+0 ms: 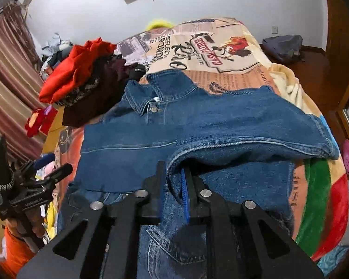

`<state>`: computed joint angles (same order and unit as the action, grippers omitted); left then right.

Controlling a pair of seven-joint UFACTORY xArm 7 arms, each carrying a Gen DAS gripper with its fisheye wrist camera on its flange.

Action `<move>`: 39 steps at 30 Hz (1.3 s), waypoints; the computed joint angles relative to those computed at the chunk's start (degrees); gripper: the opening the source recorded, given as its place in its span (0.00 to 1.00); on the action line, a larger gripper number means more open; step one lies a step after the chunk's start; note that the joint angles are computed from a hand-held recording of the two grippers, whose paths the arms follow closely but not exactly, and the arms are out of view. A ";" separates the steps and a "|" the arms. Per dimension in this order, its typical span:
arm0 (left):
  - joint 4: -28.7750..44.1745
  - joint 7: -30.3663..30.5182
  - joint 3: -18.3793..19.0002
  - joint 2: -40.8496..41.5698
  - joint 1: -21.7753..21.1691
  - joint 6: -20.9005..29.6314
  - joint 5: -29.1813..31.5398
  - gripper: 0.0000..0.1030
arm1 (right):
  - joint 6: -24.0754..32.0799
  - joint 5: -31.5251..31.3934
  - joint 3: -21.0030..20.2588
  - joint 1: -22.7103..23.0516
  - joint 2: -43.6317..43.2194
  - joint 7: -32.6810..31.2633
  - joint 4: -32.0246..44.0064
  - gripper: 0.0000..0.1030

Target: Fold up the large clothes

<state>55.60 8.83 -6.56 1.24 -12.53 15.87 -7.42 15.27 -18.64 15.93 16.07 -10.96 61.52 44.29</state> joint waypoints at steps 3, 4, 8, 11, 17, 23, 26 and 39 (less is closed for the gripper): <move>-0.12 -0.65 0.01 -0.08 -0.08 -0.24 0.48 0.90 | -0.05 -2.62 1.54 -2.49 -4.81 4.35 -1.95 0.42; -0.14 -0.68 -0.05 -0.07 -0.14 -0.36 0.33 0.90 | -0.06 -5.36 4.70 -5.62 -4.72 6.93 -0.86 0.46; 0.11 -1.38 -0.24 0.05 -0.46 -0.53 0.62 0.90 | 1.18 -10.02 5.94 -9.27 -11.57 13.99 -3.66 0.52; 0.79 -1.87 -0.42 0.47 -0.74 -0.41 1.03 0.90 | 2.56 -10.41 6.98 -12.60 -13.88 17.45 -5.03 0.56; 1.65 -3.61 -0.63 1.16 -1.41 -0.43 3.59 0.90 | 1.54 -4.12 2.98 -13.52 -14.53 18.81 -11.27 0.57; 2.71 -6.34 -0.60 2.33 -1.99 0.30 7.10 0.90 | -8.50 7.20 -5.18 -8.64 -7.17 12.70 -15.90 0.57; 3.25 -6.93 -0.73 2.77 -2.21 0.92 7.67 0.90 | -15.93 15.13 -9.53 -4.91 -3.93 10.26 -18.01 0.57; 1.84 -6.19 -0.79 0.49 -2.15 -0.59 7.68 0.90 | -6.42 -1.49 8.77 -24.90 -9.22 17.75 -10.21 0.11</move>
<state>57.44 2.64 -7.35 1.73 -14.68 15.28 0.26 8.86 -20.13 24.69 -8.83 -20.18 79.27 34.07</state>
